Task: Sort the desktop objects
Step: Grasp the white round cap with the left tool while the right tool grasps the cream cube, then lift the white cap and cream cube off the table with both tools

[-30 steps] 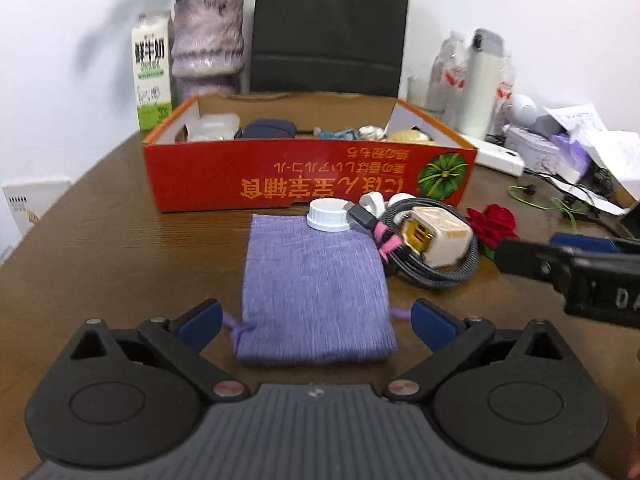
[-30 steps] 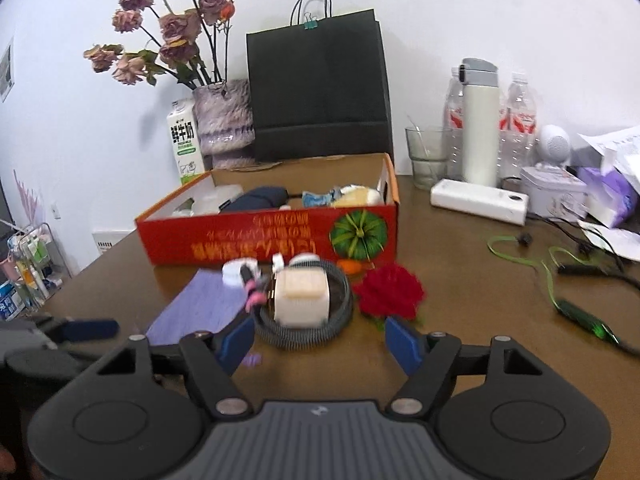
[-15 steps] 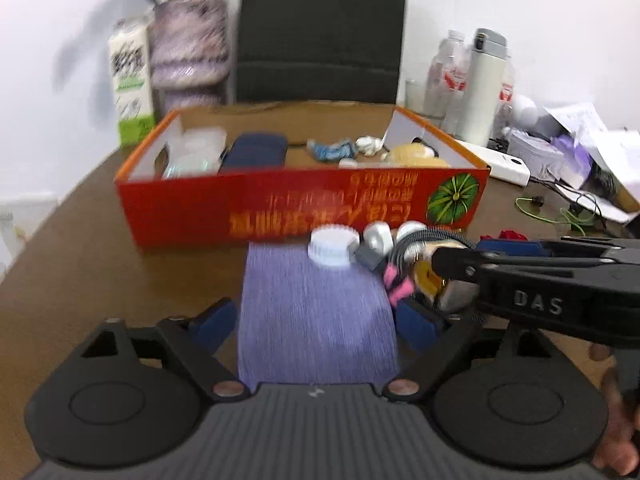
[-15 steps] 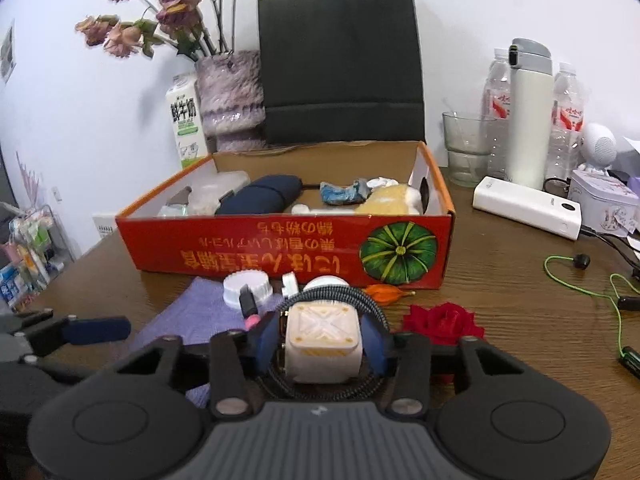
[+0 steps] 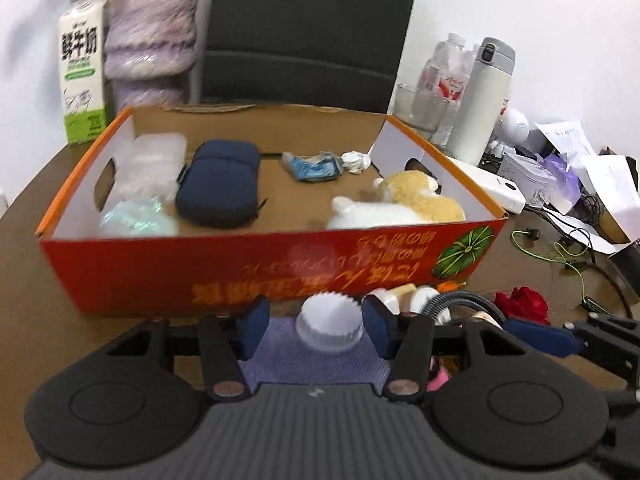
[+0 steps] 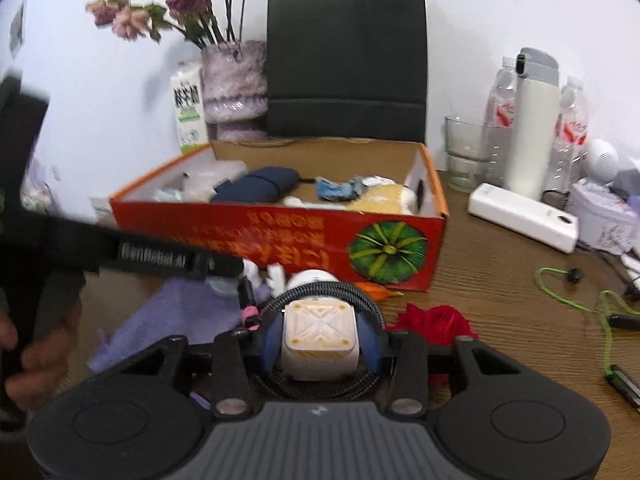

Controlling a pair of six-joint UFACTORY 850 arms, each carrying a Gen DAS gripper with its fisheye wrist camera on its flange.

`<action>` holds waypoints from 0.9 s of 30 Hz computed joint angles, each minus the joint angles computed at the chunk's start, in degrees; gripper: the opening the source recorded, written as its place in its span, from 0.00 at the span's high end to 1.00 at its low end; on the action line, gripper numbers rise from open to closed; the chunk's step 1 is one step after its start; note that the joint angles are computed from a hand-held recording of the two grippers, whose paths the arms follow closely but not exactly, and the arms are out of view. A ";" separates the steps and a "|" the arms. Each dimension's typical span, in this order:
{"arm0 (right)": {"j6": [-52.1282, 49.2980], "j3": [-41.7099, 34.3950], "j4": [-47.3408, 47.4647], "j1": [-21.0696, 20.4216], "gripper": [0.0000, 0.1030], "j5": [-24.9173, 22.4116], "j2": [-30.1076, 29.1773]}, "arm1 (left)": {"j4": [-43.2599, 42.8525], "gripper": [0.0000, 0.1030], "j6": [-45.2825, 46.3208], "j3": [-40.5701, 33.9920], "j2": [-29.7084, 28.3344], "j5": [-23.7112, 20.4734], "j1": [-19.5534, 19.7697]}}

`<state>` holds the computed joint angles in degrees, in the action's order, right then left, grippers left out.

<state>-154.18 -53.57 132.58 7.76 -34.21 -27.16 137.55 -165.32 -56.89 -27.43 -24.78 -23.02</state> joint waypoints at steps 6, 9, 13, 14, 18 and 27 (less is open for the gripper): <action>1.64 -0.20 -2.32 -0.49 0.59 0.12 -0.05 | -5.57 0.52 5.93 -2.76 -2.62 1.26 -0.45; -6.39 0.59 2.09 0.50 0.55 1.28 0.16 | -6.59 0.60 8.40 -2.52 -3.05 -0.25 -0.94; -1.59 0.37 -0.49 -0.04 0.58 1.15 0.32 | -0.53 0.61 -1.27 0.62 0.08 -2.35 -0.87; 1.48 0.25 -2.92 -0.66 0.58 0.23 0.35 | -1.18 0.61 -0.61 1.85 1.41 -4.16 -1.53; 16.90 0.20 -15.19 -4.23 0.58 -6.75 1.51 | -2.97 0.61 -0.90 6.31 6.66 -8.19 -3.54; 25.71 8.24 -23.47 -9.76 0.58 -13.95 9.30 | -5.49 0.61 -6.37 15.92 16.61 -10.58 -10.44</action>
